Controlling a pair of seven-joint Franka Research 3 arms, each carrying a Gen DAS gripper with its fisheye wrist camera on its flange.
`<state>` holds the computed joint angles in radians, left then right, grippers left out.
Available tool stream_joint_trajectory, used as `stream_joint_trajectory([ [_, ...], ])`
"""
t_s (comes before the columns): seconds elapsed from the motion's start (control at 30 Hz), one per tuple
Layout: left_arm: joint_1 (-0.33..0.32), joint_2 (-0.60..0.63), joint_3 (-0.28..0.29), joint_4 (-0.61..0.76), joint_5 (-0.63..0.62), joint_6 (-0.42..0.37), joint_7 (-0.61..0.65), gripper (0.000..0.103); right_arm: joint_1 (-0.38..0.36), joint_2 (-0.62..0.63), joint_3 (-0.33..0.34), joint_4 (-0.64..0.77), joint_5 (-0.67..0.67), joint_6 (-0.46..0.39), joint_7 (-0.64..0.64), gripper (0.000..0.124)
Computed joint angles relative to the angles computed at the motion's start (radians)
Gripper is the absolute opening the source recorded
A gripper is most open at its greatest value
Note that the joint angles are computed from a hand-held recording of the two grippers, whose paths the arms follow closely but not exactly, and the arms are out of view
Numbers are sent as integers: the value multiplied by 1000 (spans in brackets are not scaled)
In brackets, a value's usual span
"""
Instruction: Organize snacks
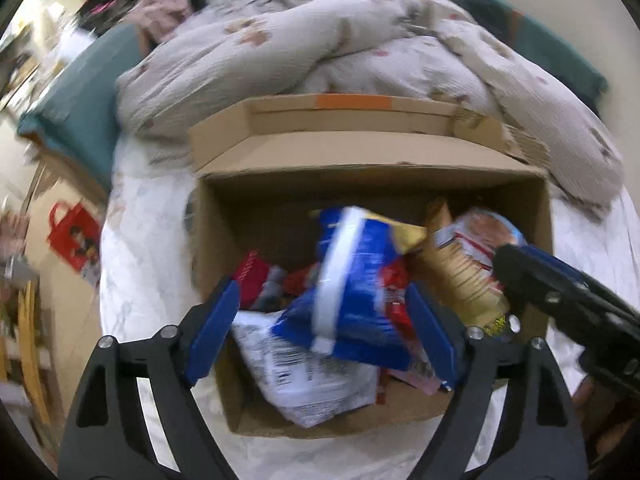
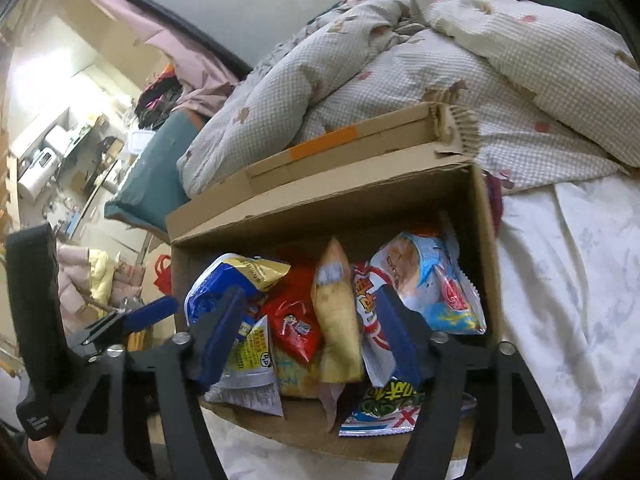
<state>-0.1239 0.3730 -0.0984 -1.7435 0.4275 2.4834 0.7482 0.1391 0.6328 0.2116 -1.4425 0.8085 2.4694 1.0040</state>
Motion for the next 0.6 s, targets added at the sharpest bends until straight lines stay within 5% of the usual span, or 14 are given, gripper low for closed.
stream_joint_trajectory([
  [0.13,24,-47,-7,-62,-46,51,-8,82,-14,-19,5,-24,24,21,-12,71],
  [0.27,16,-117,2,-150,0,112,-44,82,-18,-85,9,-107,61,93,-52,95],
  [0.43,14,-215,-5,-271,50,182,-89,83,-27,-205,22,-249,165,176,-154,102],
  [0.53,6,-280,2,-342,150,195,-206,101,-13,-290,17,-358,227,242,-248,103],
  [0.6,16,-325,-1,-394,199,216,-277,103,10,-351,2,-442,252,305,-290,103],
])
